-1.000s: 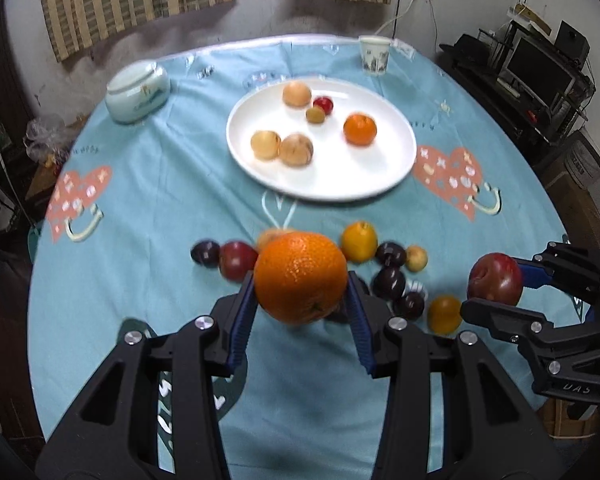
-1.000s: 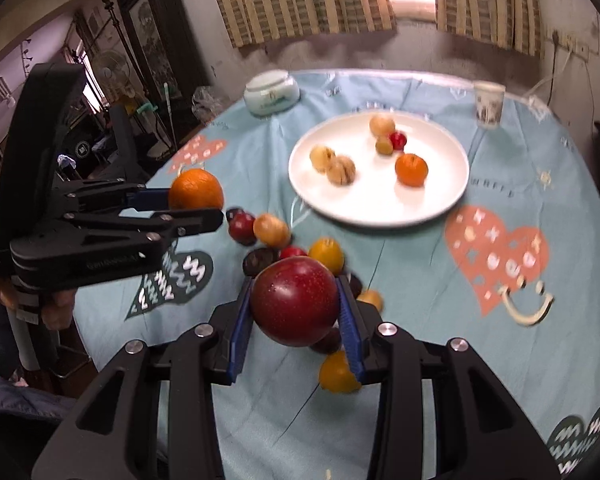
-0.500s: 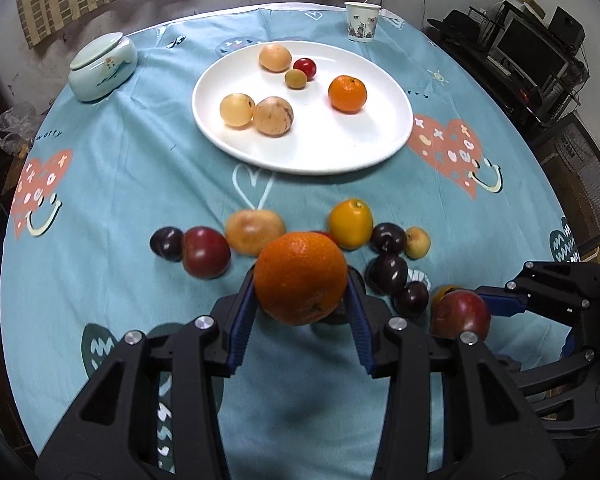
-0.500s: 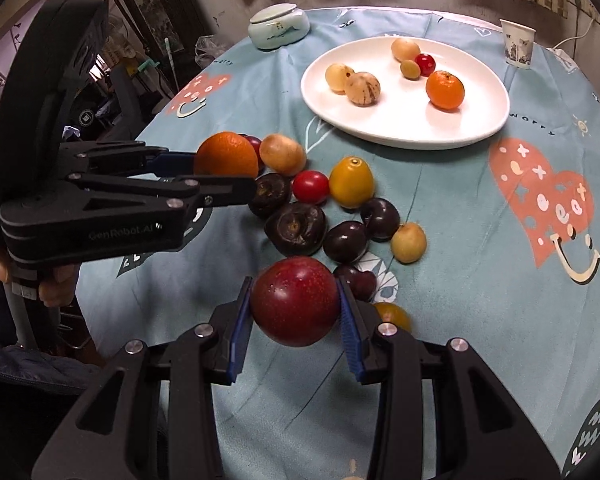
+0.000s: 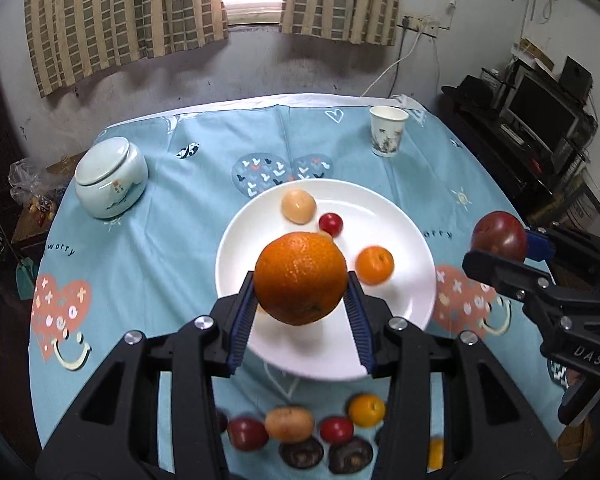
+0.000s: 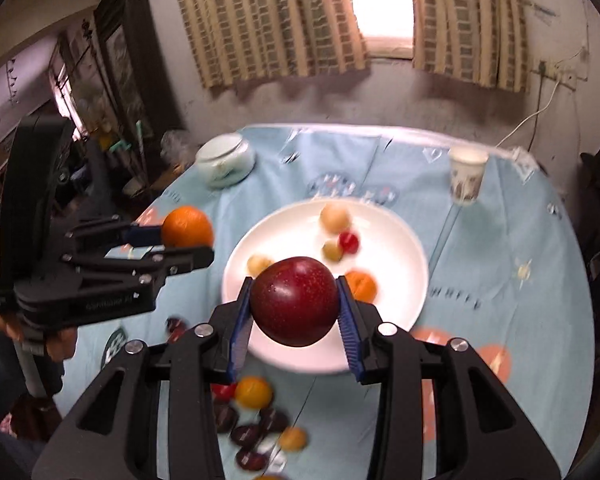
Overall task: Organize fruits
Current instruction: 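Carry the orange and red apple over the white plate with both grippers, then lower both fruits onto the plate and open both grippers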
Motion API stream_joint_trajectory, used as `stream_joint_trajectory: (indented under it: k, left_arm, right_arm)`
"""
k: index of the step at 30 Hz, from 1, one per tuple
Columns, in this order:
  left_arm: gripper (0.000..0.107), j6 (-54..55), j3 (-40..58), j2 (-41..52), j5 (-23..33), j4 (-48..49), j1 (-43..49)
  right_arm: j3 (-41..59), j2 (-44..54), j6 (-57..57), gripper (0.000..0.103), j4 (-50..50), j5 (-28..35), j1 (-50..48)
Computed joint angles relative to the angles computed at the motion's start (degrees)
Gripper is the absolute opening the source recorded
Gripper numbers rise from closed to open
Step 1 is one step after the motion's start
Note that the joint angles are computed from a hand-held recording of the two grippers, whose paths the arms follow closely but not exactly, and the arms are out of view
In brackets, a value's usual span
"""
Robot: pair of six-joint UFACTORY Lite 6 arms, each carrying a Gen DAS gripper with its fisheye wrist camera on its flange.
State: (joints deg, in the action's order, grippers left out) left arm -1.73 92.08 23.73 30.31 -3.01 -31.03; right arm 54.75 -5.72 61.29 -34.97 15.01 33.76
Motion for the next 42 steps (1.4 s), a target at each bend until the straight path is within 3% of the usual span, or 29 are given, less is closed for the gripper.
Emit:
stream_joint_trajectory:
  k: [4, 11, 20, 24, 26, 29, 34, 37, 42]
  left_arm:
    - [0.044, -1.7, 11.6, 11.5, 2.9, 1.9, -0.2]
    - [0.044, -3.8, 26.8, 27.1, 7.6, 4.3, -0.6]
    - [0.044, -4.4, 41.0, 37.0, 12.6, 4.9, -0.2]
    - [0.046, -4.3, 40.1, 36.7, 12.0, 5.1, -0.2]
    - [0.055, -4.4, 37.6, 35.0, 10.8, 5.2, -0.1]
    - [0.057, -4.6, 34.8, 32.2, 9.5, 5.6, -0.2]
    - [0.057, -5.0, 24.7, 23.5, 6.0, 5.9, 0.9]
    - [0.063, -6.5, 15.4, 16.0, 3.2, 6.8, 2.0]
    - [0.067, -6.0, -2.6, 1.8, -1.2, 5.0, 3.6]
  right_arm:
    - [5.3, 9.9, -13.9, 0.04, 12.3, -4.5, -6.9]
    - [19.1, 28.4, -40.0, 0.04, 37.6, -4.4, -12.8]
    - [27.1, 37.7, -54.7, 0.041, 51.5, -4.1, -14.8]
    - [30.7, 40.4, -49.4, 0.042, 47.7, 0.3, -15.1]
    - [29.1, 39.4, -50.2, 0.044, 49.1, -0.9, -15.4]
    - [25.7, 36.8, -45.7, 0.074, 45.7, -3.4, -15.5]
    - [19.1, 29.3, -38.1, 0.073, 36.8, -3.9, -15.2]
    - [10.3, 20.8, -32.2, 0.073, 30.7, -4.7, -14.6]
    - [-5.8, 4.3, -12.3, 0.073, 13.4, -4.0, -10.1]
